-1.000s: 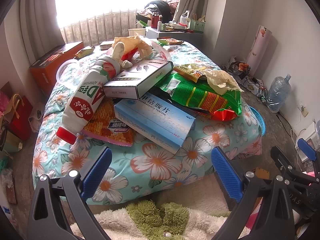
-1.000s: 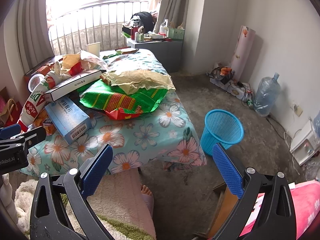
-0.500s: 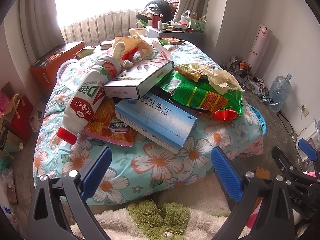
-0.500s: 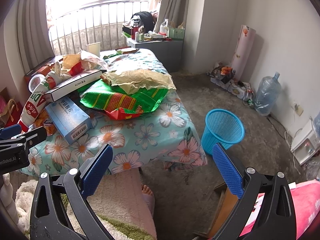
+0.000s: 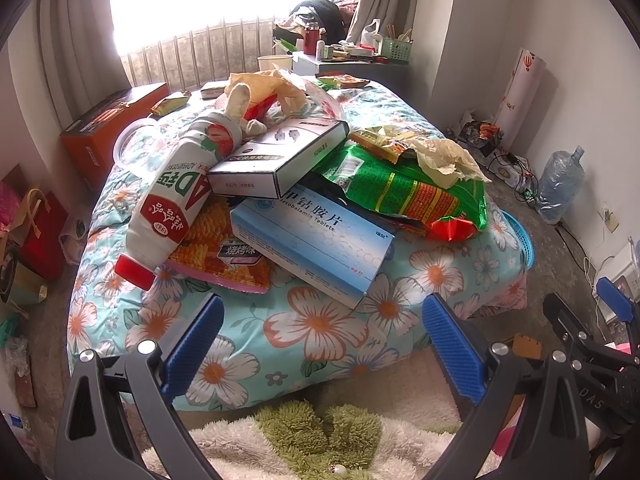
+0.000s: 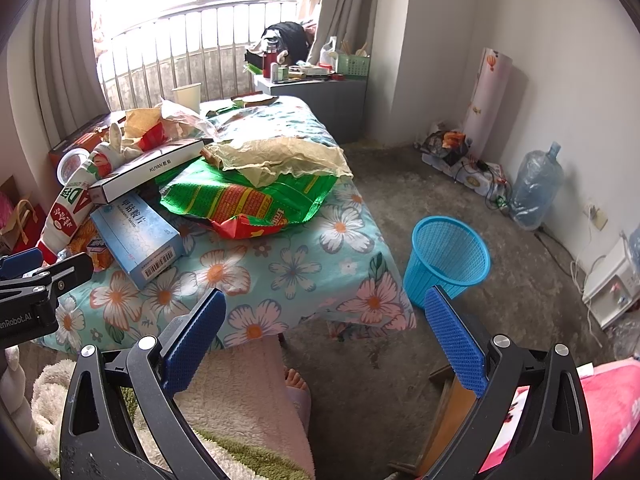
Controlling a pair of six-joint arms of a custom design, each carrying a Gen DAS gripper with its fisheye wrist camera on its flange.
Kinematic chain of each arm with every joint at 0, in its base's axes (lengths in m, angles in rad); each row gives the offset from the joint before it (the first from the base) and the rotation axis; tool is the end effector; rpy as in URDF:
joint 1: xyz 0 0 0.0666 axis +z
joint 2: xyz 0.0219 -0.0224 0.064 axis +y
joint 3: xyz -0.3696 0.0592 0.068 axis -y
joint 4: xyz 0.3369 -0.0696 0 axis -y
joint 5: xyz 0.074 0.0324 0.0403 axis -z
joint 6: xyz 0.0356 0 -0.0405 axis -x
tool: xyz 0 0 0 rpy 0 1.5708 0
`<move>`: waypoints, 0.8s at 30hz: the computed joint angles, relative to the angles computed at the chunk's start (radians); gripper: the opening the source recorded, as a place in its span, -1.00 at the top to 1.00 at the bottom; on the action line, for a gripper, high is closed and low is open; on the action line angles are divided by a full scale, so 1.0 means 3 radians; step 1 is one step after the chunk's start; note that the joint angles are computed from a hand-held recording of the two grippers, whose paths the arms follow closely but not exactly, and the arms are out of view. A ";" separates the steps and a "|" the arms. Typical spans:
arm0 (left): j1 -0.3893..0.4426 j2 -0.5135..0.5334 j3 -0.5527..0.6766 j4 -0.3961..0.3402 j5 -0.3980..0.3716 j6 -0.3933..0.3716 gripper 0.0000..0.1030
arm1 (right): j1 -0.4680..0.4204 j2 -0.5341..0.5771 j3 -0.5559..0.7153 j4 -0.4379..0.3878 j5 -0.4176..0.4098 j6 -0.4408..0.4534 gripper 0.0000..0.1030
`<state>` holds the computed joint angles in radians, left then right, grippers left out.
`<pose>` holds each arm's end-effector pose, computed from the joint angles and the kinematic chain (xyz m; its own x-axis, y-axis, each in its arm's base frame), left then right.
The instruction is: Collect trash
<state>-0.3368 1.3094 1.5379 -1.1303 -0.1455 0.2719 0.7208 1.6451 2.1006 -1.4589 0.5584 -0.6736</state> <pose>0.3676 -0.1237 0.4957 -0.7782 -0.0091 -0.6280 0.0344 0.9978 -0.0570 0.3700 0.2994 0.5544 -0.7109 0.0797 -0.6988 0.1249 0.9921 -0.0140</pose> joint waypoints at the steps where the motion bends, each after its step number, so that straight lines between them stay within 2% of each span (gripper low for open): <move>1: 0.0001 0.0000 -0.0001 0.0000 0.0001 0.0002 -0.89 | -0.0009 -0.0006 -0.0009 0.0006 -0.0007 0.0010 -0.84; 19: -0.0003 0.0003 -0.0001 -0.0005 0.0001 0.0005 -0.89 | -0.0010 -0.0002 -0.0005 0.0045 -0.0064 -0.0015 -0.85; 24: 0.0105 -0.0071 -0.0119 0.0107 0.0119 -0.0055 -0.89 | -0.0006 0.0064 0.0105 0.0065 -0.0071 -0.0007 -0.85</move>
